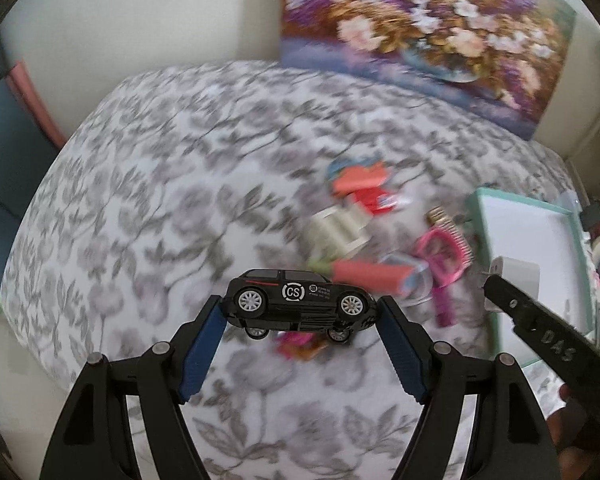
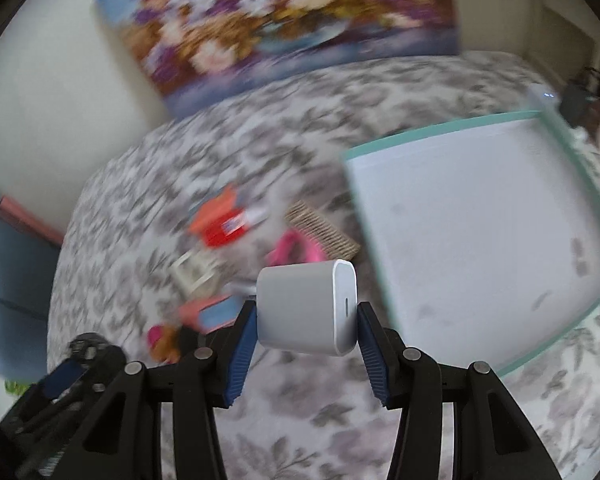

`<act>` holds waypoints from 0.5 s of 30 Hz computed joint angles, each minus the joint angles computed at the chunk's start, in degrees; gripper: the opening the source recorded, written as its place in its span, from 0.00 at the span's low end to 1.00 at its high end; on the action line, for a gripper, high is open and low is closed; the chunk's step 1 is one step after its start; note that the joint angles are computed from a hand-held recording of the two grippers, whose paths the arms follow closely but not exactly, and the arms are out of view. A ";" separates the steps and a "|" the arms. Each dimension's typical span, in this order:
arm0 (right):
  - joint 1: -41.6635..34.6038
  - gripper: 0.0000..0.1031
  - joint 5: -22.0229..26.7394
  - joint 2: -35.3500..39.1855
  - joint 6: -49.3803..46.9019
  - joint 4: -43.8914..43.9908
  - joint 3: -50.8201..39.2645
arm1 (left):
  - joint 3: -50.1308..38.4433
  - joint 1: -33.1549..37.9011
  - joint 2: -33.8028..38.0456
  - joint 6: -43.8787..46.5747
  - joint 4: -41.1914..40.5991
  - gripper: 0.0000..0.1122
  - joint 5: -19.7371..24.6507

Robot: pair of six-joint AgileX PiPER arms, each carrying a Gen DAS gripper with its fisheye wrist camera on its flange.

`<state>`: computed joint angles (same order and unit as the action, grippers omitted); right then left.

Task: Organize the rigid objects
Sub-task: 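Carry the black toy car and white charger cube over the tray with both tools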

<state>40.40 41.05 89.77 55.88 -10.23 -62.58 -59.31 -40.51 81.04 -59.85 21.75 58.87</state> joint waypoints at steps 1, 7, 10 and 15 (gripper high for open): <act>-0.80 0.50 0.48 -0.50 1.28 -1.41 0.48 | -2.03 -0.34 1.14 0.67 -0.29 0.69 0.34; -8.82 0.50 -0.22 -3.45 2.61 -3.13 5.23 | -13.83 -3.54 10.06 3.15 -1.24 0.69 2.33; -13.50 0.50 -0.29 -4.25 1.80 -2.21 7.55 | -19.51 -4.58 15.27 4.68 -3.17 0.69 2.51; -20.80 0.50 -0.48 -5.62 1.35 -2.57 11.23 | -29.43 -7.03 23.78 5.91 -5.40 0.69 3.68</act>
<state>19.60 40.57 84.15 57.24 -12.80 -51.36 -88.74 -47.53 104.82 -53.94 16.35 62.55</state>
